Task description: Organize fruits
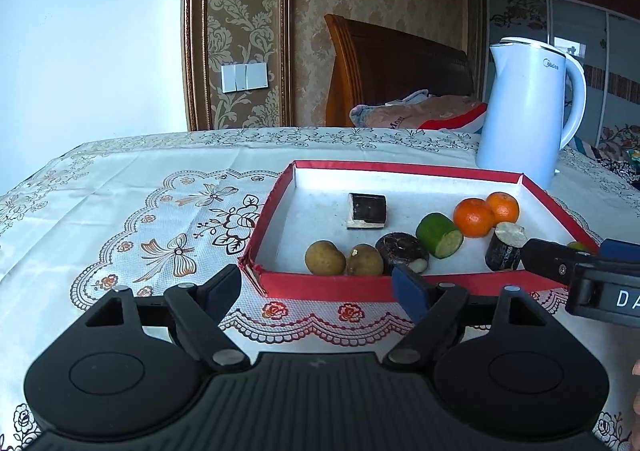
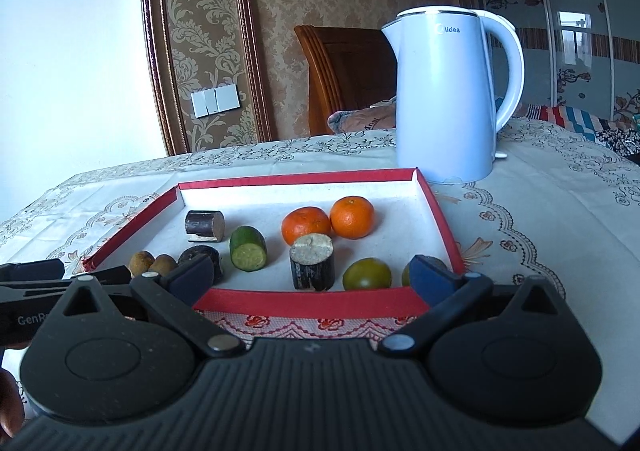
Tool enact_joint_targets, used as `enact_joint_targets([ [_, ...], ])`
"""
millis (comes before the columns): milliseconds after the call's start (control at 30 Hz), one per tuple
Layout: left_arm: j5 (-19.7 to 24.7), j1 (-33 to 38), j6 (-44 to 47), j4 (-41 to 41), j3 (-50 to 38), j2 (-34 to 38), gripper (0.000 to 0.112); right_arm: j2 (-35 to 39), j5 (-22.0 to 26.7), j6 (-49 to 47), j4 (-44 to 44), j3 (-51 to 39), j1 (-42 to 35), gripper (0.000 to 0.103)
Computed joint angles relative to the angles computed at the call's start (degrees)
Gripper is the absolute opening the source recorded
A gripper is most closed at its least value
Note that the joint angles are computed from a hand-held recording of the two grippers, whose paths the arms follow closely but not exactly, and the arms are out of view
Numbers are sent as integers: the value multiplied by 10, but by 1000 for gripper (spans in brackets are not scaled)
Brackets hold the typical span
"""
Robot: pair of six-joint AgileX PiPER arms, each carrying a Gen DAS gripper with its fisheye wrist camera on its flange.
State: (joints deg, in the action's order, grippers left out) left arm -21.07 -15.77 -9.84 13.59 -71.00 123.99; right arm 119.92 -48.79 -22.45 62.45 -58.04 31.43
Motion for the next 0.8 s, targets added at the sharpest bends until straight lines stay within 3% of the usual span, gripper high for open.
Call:
enact_joint_targets([
  [167,4,0,-17,23,-3,2,83,-2,-9,0,17,6,15,103],
  [800,-21,-7,30,-8,11,1,83,3,-10,-19,34,-2,19,103],
])
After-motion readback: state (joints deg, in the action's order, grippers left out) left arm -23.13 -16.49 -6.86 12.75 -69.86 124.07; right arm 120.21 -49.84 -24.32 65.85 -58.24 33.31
